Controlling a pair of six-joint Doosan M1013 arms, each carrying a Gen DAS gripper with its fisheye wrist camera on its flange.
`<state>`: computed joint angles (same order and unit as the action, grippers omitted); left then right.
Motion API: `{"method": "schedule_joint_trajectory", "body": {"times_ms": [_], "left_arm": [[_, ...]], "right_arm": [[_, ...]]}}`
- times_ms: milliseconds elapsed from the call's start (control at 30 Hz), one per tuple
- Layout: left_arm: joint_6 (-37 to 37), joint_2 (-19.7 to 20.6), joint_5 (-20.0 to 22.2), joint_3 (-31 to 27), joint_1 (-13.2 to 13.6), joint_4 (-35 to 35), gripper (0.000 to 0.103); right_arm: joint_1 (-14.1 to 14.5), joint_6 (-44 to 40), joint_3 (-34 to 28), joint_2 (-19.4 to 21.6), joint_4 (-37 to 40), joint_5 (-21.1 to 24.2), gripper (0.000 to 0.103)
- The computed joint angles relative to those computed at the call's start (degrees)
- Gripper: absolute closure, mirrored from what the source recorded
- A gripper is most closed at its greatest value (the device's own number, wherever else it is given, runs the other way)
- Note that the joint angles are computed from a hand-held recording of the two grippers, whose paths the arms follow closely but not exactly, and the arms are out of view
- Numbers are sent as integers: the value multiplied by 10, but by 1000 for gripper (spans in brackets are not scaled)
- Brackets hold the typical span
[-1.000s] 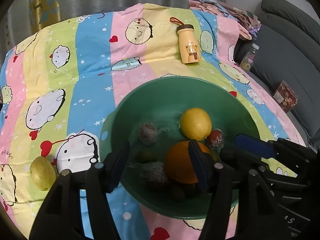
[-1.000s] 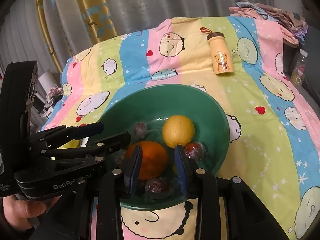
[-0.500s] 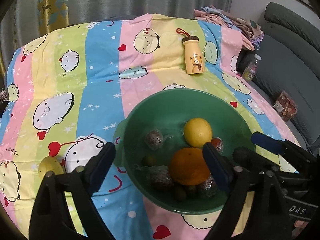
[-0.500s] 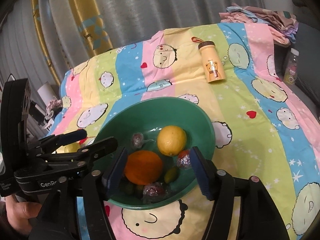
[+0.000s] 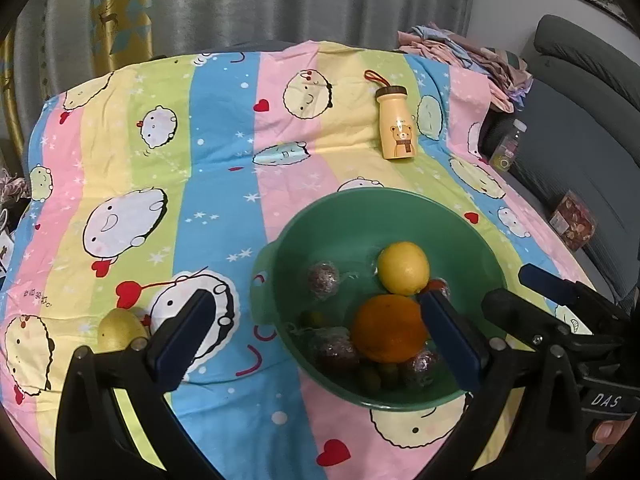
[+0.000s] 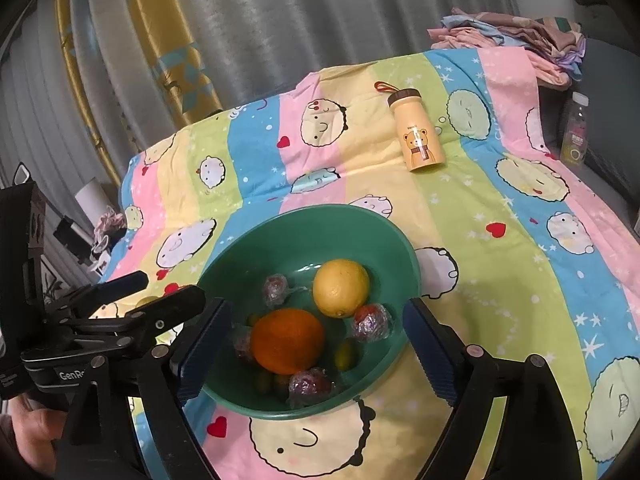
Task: Organize fruits
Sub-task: 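Withdraw both grippers from the bowl toward the large pale green pear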
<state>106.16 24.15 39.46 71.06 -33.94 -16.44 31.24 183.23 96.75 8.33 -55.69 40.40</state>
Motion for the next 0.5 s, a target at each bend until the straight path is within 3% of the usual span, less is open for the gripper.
{"method": "schedule_joint_trajectory", "body": {"times_ms": [500], "left_arm": [[-20, -39, -47, 49, 20, -4, 0]], "right_arm": [[23, -11, -16, 4, -33, 14, 13]]}}
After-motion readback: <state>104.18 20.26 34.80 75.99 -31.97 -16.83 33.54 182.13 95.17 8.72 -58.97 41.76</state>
